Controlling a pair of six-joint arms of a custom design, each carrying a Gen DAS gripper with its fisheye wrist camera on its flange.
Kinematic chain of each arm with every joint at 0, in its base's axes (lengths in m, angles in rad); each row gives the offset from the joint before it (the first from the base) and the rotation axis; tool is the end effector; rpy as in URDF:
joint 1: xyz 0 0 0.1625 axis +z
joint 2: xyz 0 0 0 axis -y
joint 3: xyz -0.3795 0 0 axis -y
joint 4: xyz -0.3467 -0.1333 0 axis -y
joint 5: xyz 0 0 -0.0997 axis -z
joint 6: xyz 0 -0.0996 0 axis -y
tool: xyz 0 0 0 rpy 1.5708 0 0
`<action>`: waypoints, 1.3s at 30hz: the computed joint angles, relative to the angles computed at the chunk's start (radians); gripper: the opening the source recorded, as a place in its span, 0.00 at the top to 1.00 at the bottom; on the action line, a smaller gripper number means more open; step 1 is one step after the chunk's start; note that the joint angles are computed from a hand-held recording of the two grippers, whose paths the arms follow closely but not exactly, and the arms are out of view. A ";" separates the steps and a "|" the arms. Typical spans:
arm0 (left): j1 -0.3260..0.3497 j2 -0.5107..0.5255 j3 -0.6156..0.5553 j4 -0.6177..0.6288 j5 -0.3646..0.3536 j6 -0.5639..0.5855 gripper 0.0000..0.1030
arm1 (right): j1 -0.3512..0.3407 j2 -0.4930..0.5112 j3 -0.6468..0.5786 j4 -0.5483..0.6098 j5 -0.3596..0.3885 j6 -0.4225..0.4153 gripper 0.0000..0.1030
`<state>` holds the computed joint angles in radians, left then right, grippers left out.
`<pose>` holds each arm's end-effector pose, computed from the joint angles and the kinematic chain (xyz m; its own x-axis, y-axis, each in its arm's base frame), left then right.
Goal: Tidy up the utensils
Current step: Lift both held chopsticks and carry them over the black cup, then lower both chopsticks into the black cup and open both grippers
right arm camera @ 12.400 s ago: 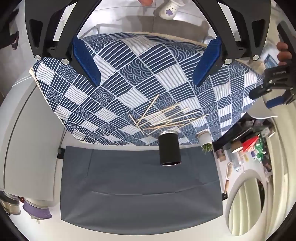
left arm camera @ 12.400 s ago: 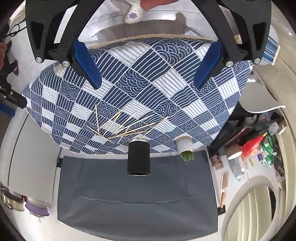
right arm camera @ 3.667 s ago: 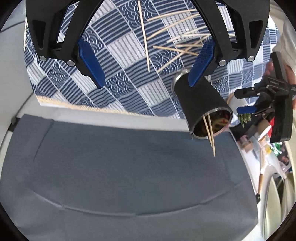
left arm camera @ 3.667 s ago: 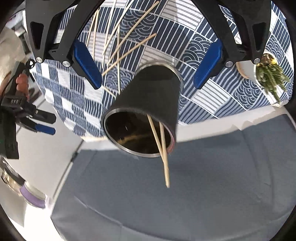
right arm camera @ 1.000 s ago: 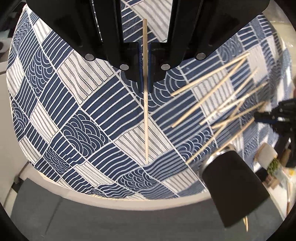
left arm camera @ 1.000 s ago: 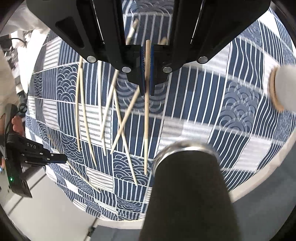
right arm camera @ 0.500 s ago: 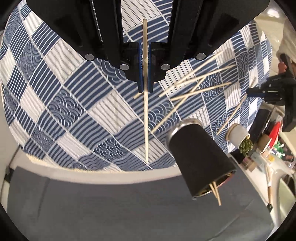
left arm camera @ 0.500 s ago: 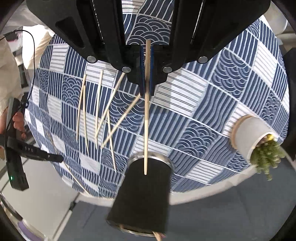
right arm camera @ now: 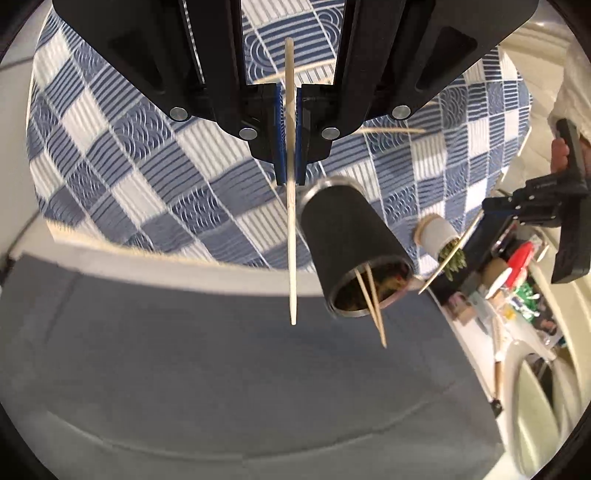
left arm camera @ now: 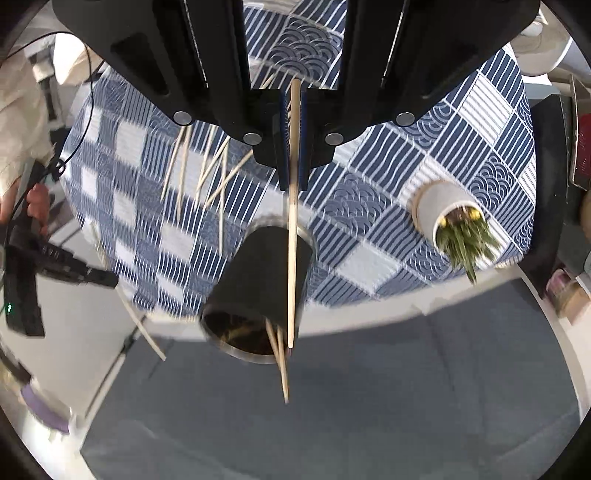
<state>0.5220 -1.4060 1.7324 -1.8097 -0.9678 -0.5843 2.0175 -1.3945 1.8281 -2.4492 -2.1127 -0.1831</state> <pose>-0.3239 -0.4052 0.3353 -0.7830 0.3421 -0.5194 0.5174 0.8218 -0.2387 0.2933 -0.4227 0.3563 -0.7830 -0.3153 0.5361 -0.5416 0.7696 -0.3383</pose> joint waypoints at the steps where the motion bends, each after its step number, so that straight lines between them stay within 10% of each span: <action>1: -0.007 0.007 -0.014 -0.003 0.015 -0.009 0.95 | 0.002 0.007 -0.016 0.004 0.006 -0.011 0.95; 18: -0.037 0.132 -0.093 -0.405 0.042 0.044 0.95 | -0.030 0.123 -0.227 0.018 0.321 -0.184 0.95; 39: 0.082 0.281 -0.043 -0.862 0.067 0.220 0.95 | -0.165 0.314 -0.333 -0.085 0.673 -0.280 0.95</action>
